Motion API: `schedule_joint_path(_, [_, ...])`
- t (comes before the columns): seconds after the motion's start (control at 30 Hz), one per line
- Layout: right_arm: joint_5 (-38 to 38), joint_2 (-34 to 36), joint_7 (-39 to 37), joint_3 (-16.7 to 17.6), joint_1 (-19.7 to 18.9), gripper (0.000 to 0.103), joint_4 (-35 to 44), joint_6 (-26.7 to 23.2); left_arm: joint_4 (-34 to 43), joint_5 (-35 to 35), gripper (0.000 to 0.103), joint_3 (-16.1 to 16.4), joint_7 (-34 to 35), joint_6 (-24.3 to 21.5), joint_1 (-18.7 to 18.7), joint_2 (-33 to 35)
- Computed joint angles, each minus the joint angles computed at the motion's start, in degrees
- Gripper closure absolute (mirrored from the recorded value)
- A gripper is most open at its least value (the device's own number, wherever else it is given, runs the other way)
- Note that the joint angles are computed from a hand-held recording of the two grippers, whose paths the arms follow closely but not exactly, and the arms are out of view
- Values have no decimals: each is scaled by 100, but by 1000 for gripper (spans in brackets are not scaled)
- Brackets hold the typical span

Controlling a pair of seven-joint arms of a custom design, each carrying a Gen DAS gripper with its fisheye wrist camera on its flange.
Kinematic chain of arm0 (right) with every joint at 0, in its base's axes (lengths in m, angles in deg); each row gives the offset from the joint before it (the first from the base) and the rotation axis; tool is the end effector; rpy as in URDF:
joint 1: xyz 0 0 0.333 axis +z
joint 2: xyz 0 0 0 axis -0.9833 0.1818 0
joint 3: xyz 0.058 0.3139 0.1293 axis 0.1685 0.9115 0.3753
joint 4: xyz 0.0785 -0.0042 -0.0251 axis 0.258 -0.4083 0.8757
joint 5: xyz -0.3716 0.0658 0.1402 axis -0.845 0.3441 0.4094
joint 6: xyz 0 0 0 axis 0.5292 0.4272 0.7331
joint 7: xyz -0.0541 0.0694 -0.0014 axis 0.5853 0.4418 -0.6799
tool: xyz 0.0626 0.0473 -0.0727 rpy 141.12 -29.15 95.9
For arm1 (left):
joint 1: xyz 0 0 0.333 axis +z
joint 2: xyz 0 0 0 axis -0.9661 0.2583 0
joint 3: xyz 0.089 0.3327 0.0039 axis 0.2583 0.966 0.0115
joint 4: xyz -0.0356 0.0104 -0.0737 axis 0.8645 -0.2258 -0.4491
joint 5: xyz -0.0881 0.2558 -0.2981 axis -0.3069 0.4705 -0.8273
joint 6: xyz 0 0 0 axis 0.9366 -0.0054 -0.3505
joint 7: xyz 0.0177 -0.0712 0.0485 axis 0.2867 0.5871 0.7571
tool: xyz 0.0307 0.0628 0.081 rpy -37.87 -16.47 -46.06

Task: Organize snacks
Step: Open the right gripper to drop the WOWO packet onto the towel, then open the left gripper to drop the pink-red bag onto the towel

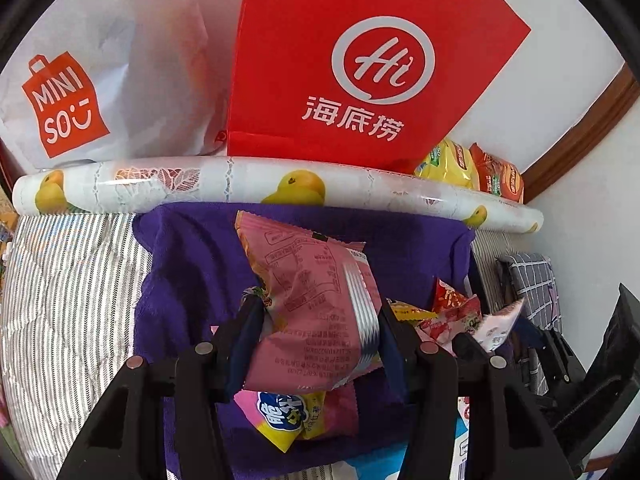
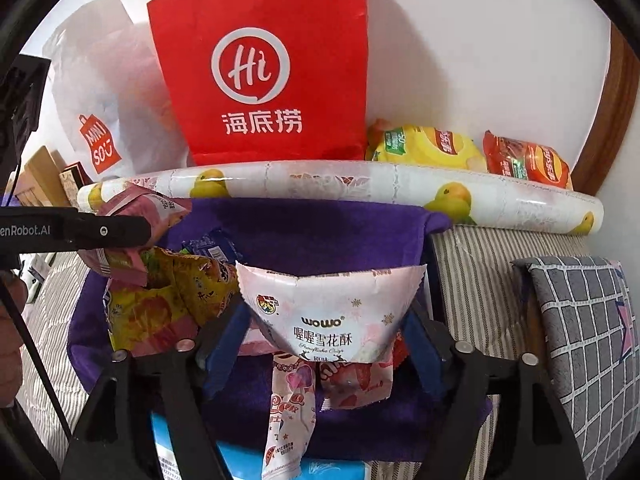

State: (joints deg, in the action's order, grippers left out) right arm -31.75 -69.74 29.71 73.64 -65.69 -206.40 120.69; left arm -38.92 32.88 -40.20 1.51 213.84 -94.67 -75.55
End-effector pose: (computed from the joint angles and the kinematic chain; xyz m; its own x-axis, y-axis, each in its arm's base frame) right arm 0.5309 0.1312 0.4361 0.2686 -0.9604 -0.0746 -0.7599 -0.1637 -0.6291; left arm 0.5627 -0.3618 0.4655 0.1254 -0.9561 0.2648 -0.8695 -0.2344 -0.4348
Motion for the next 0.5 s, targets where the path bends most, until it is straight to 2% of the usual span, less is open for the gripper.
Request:
schedule_joint_path(0.03, [226,2,-155,-15,27,15,18,-23,1,-1,50,-1,6,-10,-1,5])
schedule_joint_path(0.27, [1440,-31,-934,-64,119,15,77,-21,93,59,50,10,-30,-83,-37,77])
schedule_joint_path(0.4, [2713,-107,-1956,-128,237,15,167,-53,62,-38,50,-19,73,12,-2,73])
schedule_joint_path(0.5, [3334,-166,-2462,-146,278,15,209,-62,20,-133,50,-52,181,118,27,46])
